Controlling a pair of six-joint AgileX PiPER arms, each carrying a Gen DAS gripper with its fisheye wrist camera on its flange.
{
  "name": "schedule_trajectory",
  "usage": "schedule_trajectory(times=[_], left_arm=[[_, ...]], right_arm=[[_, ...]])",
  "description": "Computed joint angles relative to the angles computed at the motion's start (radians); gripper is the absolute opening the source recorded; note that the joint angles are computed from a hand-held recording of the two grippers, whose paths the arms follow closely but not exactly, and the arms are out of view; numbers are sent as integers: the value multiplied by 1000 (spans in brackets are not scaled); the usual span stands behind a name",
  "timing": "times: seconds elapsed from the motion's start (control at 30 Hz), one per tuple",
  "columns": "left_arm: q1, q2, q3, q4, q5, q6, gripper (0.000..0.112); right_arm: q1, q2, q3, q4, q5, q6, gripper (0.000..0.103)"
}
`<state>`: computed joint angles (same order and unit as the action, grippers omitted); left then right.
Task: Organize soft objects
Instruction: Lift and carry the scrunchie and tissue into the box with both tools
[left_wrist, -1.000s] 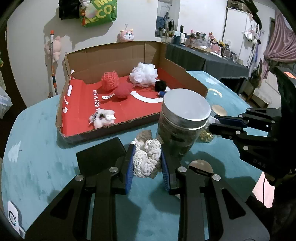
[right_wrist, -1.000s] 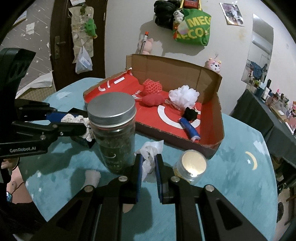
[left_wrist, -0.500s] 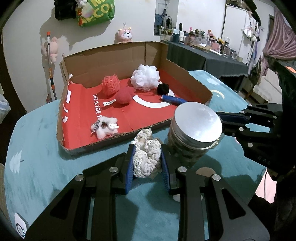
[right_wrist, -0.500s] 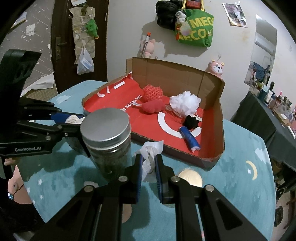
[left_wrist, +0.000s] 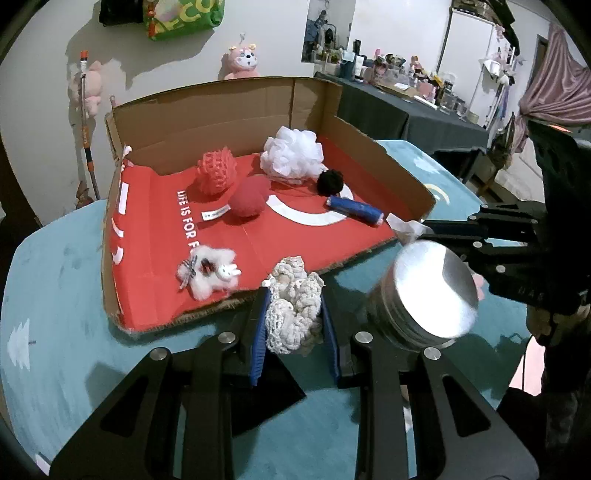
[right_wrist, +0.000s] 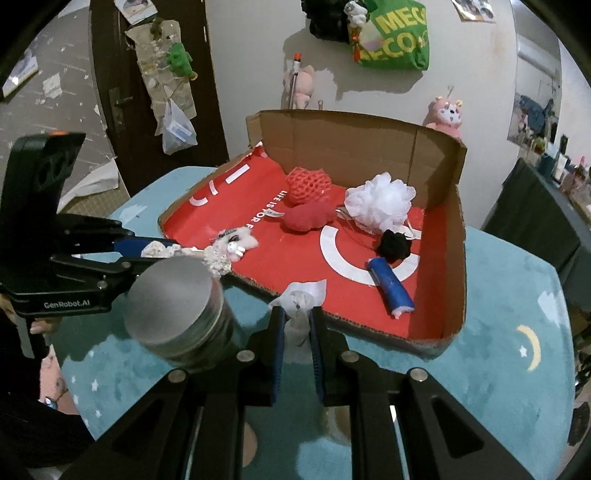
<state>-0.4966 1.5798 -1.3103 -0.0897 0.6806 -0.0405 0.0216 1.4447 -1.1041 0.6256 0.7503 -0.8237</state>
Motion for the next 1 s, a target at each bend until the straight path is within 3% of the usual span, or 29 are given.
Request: schedule_trajectory(times=[0.33,0.67,1.0], left_arm=[[77,153,-213,-128,99,179,25],[92,433,-600,-128,317,233,25],[61,630,-874,-62,446,212,25]], right_arm=[[-15,214,-289,-53,189,44,15],[34,516,-701,-211,391,174,15],[98,671,-883,-324,430,235,15]])
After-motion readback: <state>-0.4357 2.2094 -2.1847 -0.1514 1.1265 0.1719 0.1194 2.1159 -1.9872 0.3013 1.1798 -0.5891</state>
